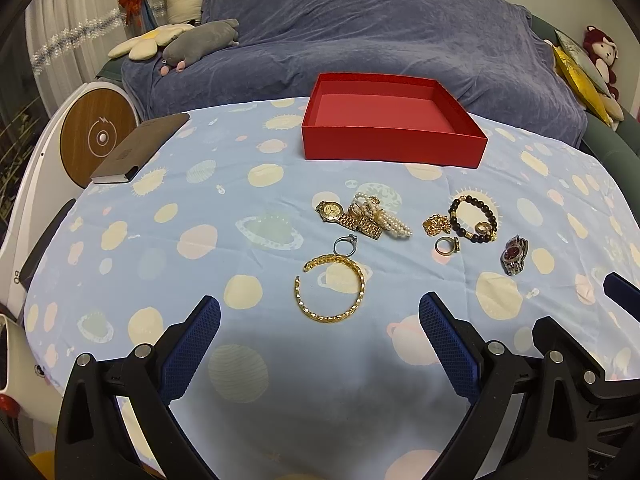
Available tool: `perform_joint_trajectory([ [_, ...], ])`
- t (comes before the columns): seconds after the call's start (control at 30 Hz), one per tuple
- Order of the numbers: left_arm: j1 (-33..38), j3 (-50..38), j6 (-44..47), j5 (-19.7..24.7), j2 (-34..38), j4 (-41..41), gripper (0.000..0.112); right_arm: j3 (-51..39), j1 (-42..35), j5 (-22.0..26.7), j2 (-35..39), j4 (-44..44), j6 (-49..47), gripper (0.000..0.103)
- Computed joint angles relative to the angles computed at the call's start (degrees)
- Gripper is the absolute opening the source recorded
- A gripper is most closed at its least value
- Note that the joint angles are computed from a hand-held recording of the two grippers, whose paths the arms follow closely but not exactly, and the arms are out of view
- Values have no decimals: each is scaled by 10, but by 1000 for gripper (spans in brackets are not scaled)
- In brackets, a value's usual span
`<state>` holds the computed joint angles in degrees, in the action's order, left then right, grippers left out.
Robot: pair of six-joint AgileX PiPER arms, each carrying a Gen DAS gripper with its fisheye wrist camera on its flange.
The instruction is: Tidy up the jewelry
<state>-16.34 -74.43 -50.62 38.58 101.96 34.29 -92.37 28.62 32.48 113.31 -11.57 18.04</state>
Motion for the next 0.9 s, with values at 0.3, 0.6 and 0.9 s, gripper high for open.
perform_joint_trajectory([
  [0.3,1,-6,1,2,4,3,97,0,0,0,-2,3,0,98],
  [0.6,1,2,-1,0,-3,4,97,0,0,1,-3,1,0,98],
  [0.9,1,1,0,0,-3,4,97,0,-1,0,-3,3,-1,98],
])
